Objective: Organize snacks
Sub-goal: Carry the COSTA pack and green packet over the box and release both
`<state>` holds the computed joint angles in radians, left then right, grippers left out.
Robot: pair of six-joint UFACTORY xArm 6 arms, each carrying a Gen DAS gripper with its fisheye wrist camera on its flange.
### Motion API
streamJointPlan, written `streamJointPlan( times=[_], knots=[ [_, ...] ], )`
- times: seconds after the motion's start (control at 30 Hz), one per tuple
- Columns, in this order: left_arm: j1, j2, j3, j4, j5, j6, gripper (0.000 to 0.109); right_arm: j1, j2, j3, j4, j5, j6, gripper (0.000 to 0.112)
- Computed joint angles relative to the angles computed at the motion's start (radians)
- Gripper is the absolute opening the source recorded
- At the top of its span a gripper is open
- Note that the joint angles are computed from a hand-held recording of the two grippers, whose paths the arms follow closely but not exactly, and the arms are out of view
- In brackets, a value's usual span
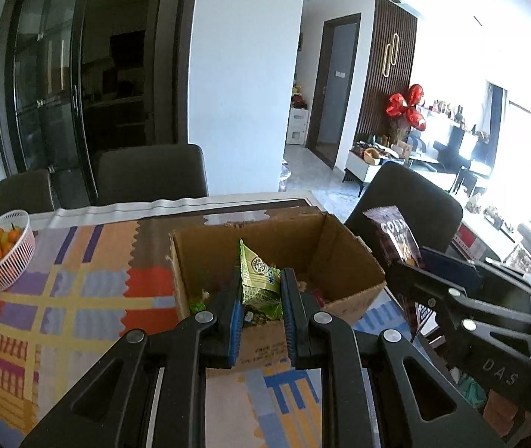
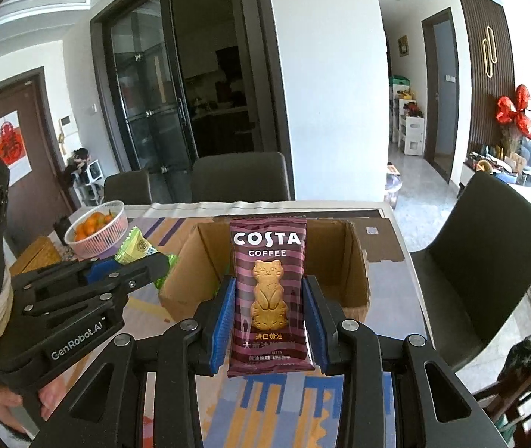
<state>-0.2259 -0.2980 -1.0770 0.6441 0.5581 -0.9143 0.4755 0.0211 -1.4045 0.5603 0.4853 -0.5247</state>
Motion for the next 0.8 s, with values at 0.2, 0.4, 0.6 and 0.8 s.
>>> streamJointPlan(
  times=[0.2,0.4,0.6,0.8],
  knots=[
    [0.031,0.066,-0.073,-0.094,0.025,0.100,0.020,-0.015,0.113,-0.171,-0.046,0.118,0.039,0.037],
    [0.056,0.131,-0.140,-0.120,0.052,0.143,0.020,-0.019,0.223,-0.326,-0.119,0.212,0.082,0.037],
    [0.078,0.197,-0.191,-0.167,0.073,0.199,0.020,-0.022,0.336,-0.477,-0.204,0.285,0.145,0.037],
    [0.093,0.251,-0.228,-0.224,0.094,0.251,0.021,-0.031,0.432,-0.604,-0.244,0.374,0.189,0.037]
  ],
)
